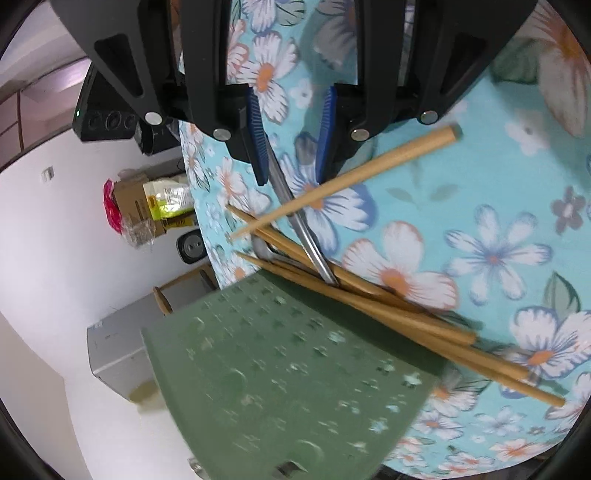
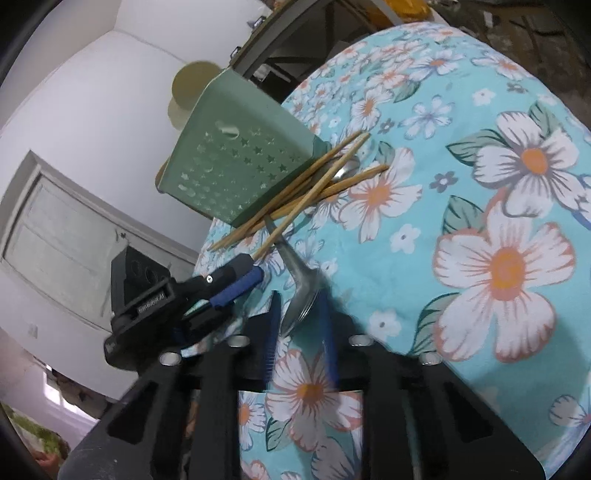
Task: Organize utensils
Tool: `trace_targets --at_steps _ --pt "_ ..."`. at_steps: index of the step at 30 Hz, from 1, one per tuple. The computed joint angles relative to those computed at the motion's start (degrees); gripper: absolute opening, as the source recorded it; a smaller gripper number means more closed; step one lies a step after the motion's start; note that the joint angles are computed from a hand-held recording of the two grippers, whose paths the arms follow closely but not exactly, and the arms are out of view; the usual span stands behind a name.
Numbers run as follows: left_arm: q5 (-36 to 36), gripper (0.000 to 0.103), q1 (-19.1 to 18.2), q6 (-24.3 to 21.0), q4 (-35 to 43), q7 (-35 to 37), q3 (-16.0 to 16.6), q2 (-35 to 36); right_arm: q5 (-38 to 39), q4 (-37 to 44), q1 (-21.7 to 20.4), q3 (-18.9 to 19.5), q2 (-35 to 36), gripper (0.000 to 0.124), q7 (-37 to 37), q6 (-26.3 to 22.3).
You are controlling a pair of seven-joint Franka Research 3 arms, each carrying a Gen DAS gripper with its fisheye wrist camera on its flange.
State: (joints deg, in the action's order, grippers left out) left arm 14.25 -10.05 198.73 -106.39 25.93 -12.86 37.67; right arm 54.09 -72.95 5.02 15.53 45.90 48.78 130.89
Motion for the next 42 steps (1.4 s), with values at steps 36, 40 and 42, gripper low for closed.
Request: trace_targets --at_steps 36,40,42 --pt "-12.24 0.025 -5.65 4.57 -8.97 0.47 8.72 -5.71 -7.40 -3.13 4.33 -2.69 -2.80 0.037 0.92 6.13" --pt "-14.35 0.025 -6.40 5.03 -10.79 1.86 9.47 -7.07 -6.13 -2.41 3.59 -1.44 -1.53 0.016 3.73 7.24" --pt "-15.72 0.025 -6.98 5.18 -11.83 2.74 10.08 -7.88 -5.78 -2.07 3.36 -1.27 -1.08 0.006 4.76 7.84"
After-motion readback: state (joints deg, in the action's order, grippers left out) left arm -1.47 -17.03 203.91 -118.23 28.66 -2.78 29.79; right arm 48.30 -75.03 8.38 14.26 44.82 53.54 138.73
